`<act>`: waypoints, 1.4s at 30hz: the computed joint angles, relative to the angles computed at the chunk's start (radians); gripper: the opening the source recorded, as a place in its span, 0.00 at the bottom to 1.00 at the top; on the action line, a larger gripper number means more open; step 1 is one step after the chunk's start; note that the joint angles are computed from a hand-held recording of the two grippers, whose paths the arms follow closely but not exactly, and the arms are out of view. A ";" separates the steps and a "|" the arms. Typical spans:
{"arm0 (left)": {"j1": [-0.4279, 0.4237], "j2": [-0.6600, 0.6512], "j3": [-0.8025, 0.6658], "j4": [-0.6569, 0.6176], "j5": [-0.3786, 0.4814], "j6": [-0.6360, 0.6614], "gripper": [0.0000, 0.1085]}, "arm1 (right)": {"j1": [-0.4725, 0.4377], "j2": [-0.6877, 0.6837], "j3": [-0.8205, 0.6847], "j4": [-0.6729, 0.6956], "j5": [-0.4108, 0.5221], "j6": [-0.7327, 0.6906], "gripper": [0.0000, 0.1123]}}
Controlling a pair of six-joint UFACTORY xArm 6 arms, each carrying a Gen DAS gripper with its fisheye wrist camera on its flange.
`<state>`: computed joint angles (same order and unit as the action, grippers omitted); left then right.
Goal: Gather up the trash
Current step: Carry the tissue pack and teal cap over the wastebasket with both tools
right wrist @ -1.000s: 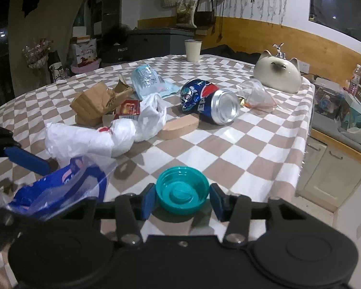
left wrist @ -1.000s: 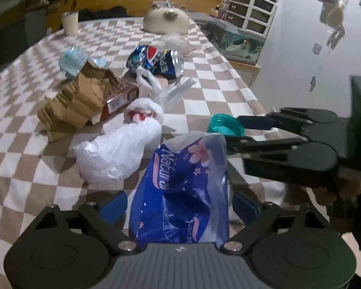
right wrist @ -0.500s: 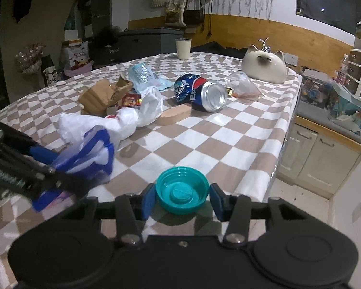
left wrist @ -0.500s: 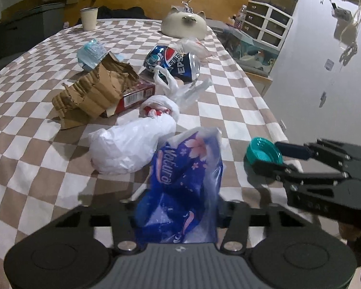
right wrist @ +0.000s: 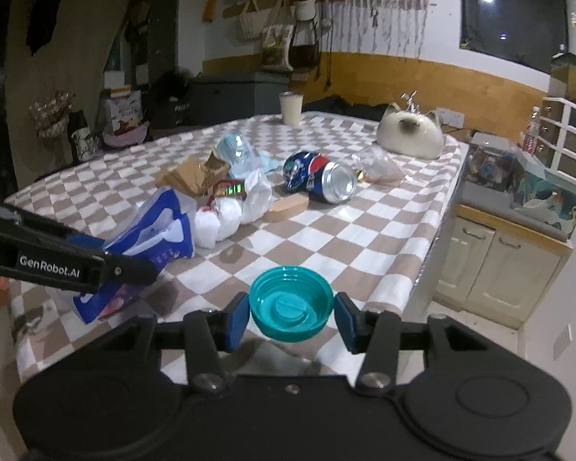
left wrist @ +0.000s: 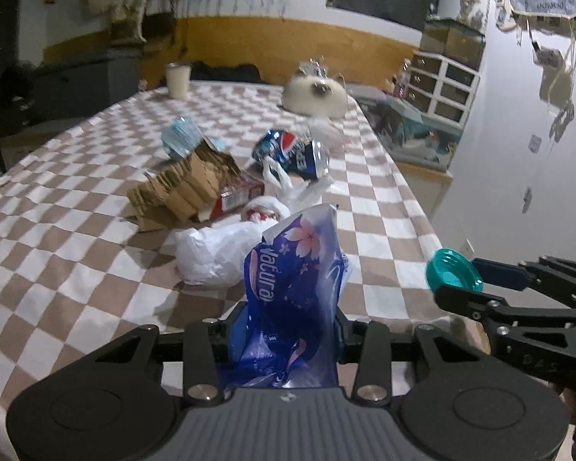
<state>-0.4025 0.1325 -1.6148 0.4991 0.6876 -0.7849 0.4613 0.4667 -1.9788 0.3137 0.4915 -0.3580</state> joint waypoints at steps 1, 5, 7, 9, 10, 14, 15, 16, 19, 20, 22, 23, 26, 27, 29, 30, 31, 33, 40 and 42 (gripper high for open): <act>-0.008 -0.012 0.012 0.047 -0.003 -0.043 0.39 | 0.000 -0.016 0.022 0.000 -0.015 0.005 0.44; -0.034 -0.046 0.040 0.159 -0.015 -0.150 0.39 | -0.003 -0.101 0.139 -0.007 -0.094 0.035 0.44; -0.051 -0.054 0.042 0.206 -0.012 -0.181 0.39 | -0.007 -0.135 0.186 -0.040 -0.127 0.071 0.44; -0.067 -0.059 0.041 0.240 -0.014 -0.202 0.39 | -0.013 -0.176 0.242 -0.068 -0.161 0.104 0.44; -0.074 -0.058 0.037 0.252 -0.015 -0.210 0.39 | -0.017 -0.194 0.265 -0.083 -0.175 0.121 0.44; -0.108 -0.049 0.016 0.303 -0.015 -0.240 0.39 | -0.033 -0.266 0.360 -0.122 -0.229 0.163 0.44; -0.115 -0.042 0.007 0.308 -0.018 -0.243 0.39 | -0.037 -0.281 0.379 -0.128 -0.238 0.171 0.44; -0.121 -0.039 0.003 0.312 -0.022 -0.246 0.39 | -0.042 -0.296 0.399 -0.134 -0.249 0.178 0.44; -0.147 -0.020 -0.019 0.332 -0.030 -0.260 0.39 | -0.062 -0.347 0.464 -0.180 -0.278 0.232 0.44; -0.154 -0.012 -0.027 0.337 -0.033 -0.263 0.39 | -0.070 -0.360 0.481 -0.201 -0.286 0.254 0.44; -0.168 0.009 -0.051 0.345 -0.037 -0.268 0.39 | -0.084 -0.386 0.514 -0.229 -0.301 0.286 0.44; -0.176 0.019 -0.064 0.348 -0.038 -0.270 0.39 | -0.095 -0.400 0.532 -0.250 -0.309 0.308 0.44; -0.197 0.063 -0.116 0.352 -0.036 -0.264 0.39 | -0.125 -0.436 0.574 -0.292 -0.326 0.355 0.44; -0.203 0.077 -0.132 0.350 -0.039 -0.259 0.39 | -0.135 -0.446 0.587 -0.301 -0.332 0.366 0.44; -0.217 0.117 -0.181 0.337 -0.037 -0.243 0.39 | -0.157 -0.469 0.618 -0.328 -0.341 0.398 0.44; -0.222 0.135 -0.201 0.328 -0.039 -0.232 0.39 | -0.168 -0.476 0.628 -0.343 -0.343 0.415 0.44; -0.228 0.153 -0.221 0.317 -0.041 -0.221 0.39 | -0.180 -0.485 0.640 -0.348 -0.345 0.423 0.44; -0.240 0.197 -0.275 0.293 -0.039 -0.194 0.39 | -0.203 -0.499 0.661 -0.369 -0.347 0.448 0.44; -0.279 0.394 -0.520 0.167 0.001 -0.061 0.39 | -0.280 -0.535 0.733 -0.409 -0.356 0.511 0.44; -0.288 0.454 -0.600 0.127 0.021 -0.020 0.39 | -0.303 -0.541 0.749 -0.411 -0.352 0.523 0.44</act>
